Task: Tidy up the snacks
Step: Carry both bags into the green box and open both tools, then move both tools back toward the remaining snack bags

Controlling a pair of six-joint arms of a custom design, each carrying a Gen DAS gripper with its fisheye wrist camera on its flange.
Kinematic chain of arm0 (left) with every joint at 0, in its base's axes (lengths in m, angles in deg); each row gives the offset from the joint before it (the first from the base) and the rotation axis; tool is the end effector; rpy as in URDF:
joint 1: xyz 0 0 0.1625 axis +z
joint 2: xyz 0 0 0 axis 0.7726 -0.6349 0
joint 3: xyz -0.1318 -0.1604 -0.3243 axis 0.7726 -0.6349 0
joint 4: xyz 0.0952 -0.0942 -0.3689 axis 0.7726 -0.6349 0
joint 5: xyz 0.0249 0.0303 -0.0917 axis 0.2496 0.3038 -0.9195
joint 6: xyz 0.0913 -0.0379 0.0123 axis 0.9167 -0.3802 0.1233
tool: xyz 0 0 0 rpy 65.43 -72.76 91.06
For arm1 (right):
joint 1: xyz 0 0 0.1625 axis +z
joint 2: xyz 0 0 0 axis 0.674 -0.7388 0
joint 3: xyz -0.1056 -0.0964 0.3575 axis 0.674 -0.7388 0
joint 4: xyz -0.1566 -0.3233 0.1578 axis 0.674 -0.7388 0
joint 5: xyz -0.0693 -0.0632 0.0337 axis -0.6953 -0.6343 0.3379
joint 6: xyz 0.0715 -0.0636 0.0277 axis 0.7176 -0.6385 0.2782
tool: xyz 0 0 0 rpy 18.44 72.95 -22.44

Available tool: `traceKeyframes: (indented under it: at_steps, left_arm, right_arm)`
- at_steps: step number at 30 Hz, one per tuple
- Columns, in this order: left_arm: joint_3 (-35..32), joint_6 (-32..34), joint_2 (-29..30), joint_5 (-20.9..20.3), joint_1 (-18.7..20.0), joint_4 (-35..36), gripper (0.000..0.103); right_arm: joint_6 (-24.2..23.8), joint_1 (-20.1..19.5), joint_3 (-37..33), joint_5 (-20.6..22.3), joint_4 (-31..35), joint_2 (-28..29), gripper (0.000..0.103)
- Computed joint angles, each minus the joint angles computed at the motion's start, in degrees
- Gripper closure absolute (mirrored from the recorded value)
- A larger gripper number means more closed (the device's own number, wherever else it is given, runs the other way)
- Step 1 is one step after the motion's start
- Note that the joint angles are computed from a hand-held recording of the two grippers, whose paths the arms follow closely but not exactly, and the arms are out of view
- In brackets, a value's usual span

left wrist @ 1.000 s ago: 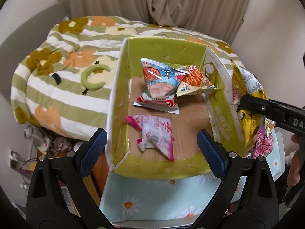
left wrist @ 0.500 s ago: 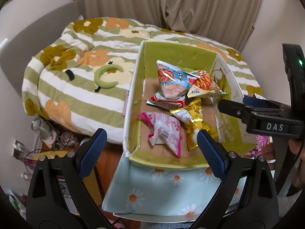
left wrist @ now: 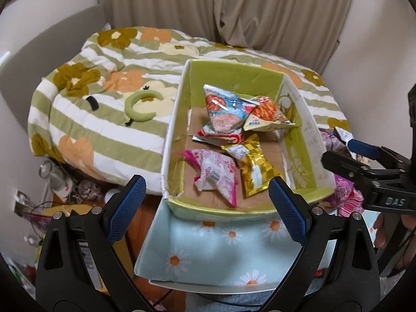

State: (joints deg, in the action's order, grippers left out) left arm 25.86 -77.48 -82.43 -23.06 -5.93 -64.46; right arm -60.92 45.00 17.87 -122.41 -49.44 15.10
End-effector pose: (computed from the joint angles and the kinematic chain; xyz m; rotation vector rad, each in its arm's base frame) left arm -0.4023 -0.6902 0.0811 0.3451 2.3903 -0.7670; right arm 0.0734 -0.7382 0.4026 0.6129 -2.5377 0.6964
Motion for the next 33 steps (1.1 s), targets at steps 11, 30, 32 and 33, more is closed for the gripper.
traceKeyframes:
  at_steps: [11,30,32,33]
  left_arm:
    - [-1.1,10.7,2.0,-8.1,-2.3,-5.7,0.008]
    - [-14.1,1.9,15.4,-7.8,-10.0,-1.7,0.008]
    - [-18.0,-0.7,18.5,-7.8,-10.9,0.6,0.008]
    - [-19.5,-1.8,19.8,-7.8,-11.3,1.4,0.008]
  right_arm:
    - [3.0,-0.8,14.2,0.4,-12.3,-12.6,0.003]
    - [-3.5,-13.7,15.0,6.4,-8.0,-24.5,0.003]
    - [-5.5,-15.4,13.1,7.7,-5.5,-24.4,0.003]
    - [-6.5,-16.2,12.2,8.3,-4.4,-24.3,0.003]
